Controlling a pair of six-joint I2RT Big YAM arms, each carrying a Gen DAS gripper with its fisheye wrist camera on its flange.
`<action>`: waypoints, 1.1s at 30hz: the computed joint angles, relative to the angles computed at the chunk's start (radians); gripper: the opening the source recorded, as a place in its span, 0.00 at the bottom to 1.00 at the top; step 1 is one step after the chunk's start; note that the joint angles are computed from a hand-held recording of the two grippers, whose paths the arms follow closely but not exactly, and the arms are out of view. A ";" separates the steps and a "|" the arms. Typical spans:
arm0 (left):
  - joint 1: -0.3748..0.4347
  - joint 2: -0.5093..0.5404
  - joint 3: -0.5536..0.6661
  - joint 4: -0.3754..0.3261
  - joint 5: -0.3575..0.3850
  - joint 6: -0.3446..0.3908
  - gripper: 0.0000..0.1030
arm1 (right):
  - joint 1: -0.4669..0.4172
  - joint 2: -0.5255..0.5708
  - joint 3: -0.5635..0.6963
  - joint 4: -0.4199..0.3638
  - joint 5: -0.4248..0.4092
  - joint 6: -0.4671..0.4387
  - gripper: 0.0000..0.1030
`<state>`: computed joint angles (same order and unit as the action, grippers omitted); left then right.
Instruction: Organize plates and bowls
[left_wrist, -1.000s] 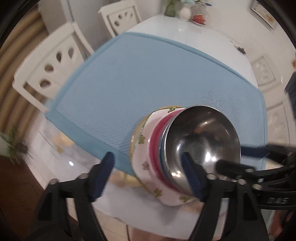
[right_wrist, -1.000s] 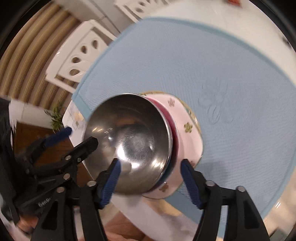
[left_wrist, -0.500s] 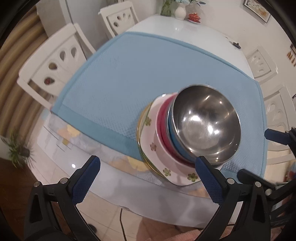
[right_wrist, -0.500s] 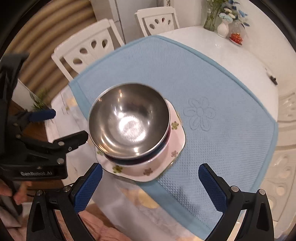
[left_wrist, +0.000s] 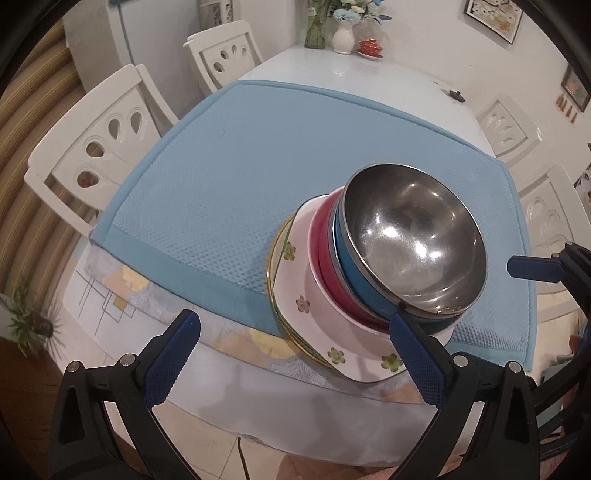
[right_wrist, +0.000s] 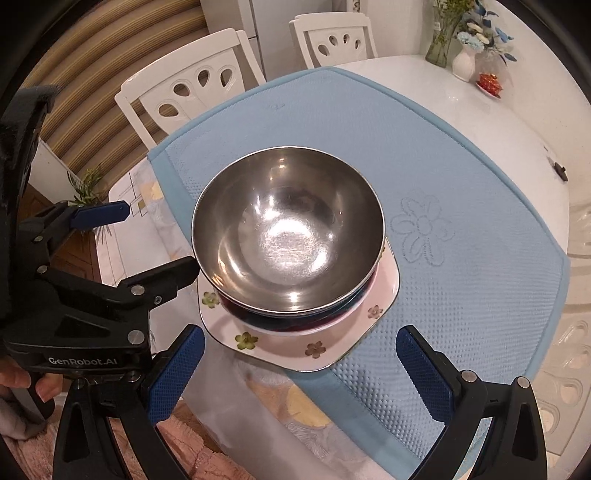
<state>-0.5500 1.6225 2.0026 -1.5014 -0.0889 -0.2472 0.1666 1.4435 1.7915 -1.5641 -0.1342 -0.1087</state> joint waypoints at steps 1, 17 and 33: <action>0.003 0.001 -0.002 0.000 0.008 0.000 0.99 | 0.000 0.000 -0.001 0.000 0.001 -0.001 1.00; -0.001 0.002 -0.003 -0.008 0.009 -0.001 0.99 | 0.002 0.008 -0.001 -0.010 0.010 0.008 1.00; -0.004 0.006 0.004 -0.010 0.001 0.004 0.99 | -0.013 0.005 -0.009 -0.011 0.006 0.006 1.00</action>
<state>-0.5544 1.6290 2.0064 -1.5113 -0.0879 -0.2431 0.1533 1.4488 1.7829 -1.5748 -0.1280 -0.1030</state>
